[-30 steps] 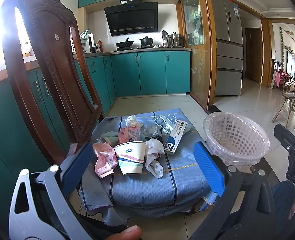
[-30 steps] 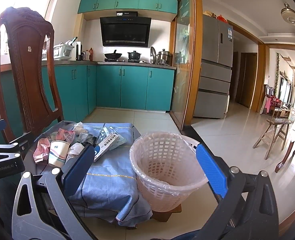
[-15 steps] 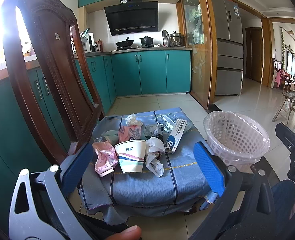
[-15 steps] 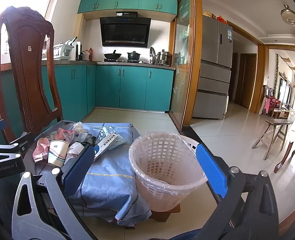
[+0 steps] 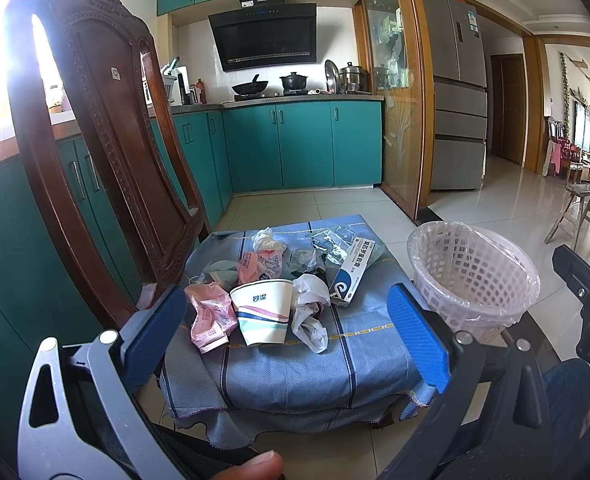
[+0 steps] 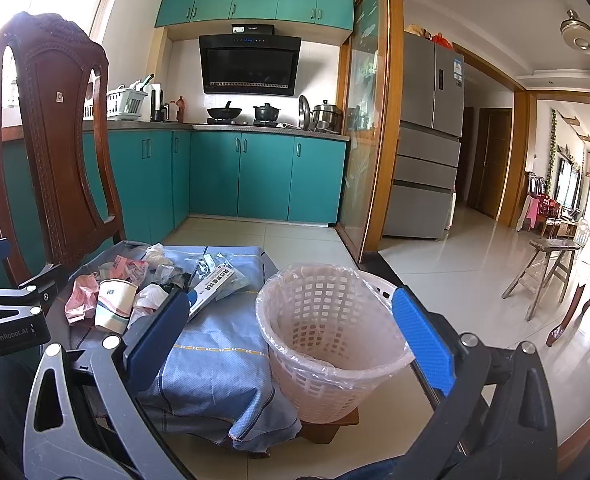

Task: Collect trash

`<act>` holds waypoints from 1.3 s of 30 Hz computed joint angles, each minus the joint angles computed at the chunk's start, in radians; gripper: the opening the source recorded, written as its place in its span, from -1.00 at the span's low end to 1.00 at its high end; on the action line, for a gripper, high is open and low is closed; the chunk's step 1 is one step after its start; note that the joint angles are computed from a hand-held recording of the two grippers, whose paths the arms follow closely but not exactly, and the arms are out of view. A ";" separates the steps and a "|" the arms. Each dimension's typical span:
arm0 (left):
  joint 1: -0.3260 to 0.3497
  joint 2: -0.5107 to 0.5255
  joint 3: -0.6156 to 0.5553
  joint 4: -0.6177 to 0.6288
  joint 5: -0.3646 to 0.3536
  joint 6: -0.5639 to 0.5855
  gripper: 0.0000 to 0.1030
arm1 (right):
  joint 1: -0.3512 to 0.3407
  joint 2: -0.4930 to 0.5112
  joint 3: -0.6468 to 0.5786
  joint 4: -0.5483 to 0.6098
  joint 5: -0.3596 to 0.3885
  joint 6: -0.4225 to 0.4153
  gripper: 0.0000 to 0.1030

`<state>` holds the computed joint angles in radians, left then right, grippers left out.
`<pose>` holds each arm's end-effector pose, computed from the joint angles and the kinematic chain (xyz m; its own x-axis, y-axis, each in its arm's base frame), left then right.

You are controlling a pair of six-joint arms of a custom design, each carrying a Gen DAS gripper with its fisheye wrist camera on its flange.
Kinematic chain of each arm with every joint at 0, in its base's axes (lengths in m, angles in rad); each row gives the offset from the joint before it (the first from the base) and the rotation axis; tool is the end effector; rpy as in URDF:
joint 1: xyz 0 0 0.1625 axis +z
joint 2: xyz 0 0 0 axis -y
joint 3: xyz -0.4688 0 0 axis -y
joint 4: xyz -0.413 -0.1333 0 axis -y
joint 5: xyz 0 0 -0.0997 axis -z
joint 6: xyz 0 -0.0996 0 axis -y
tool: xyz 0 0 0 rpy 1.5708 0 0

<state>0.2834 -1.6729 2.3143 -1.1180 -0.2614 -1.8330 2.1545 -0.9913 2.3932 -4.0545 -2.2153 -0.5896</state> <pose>-0.2296 -0.3059 0.2814 -0.6203 -0.2504 -0.7433 0.6120 0.4382 -0.6584 0.3056 -0.3294 0.1983 -0.6534 -0.2163 0.7254 -0.7486 0.3269 -0.5768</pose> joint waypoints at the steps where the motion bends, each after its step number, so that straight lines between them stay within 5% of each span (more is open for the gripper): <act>1: -0.001 -0.001 0.000 0.002 -0.001 0.000 0.95 | 0.001 0.000 0.000 -0.001 -0.001 0.000 0.94; 39: 0.018 -0.001 0.007 0.001 -0.037 -0.010 0.95 | 0.010 0.026 0.006 -0.048 -0.015 -0.017 0.94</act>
<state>0.3009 -1.6743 2.3215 -1.1168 -0.2985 -1.8435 2.1642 -0.9652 2.3987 -4.1025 -2.2305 -0.6070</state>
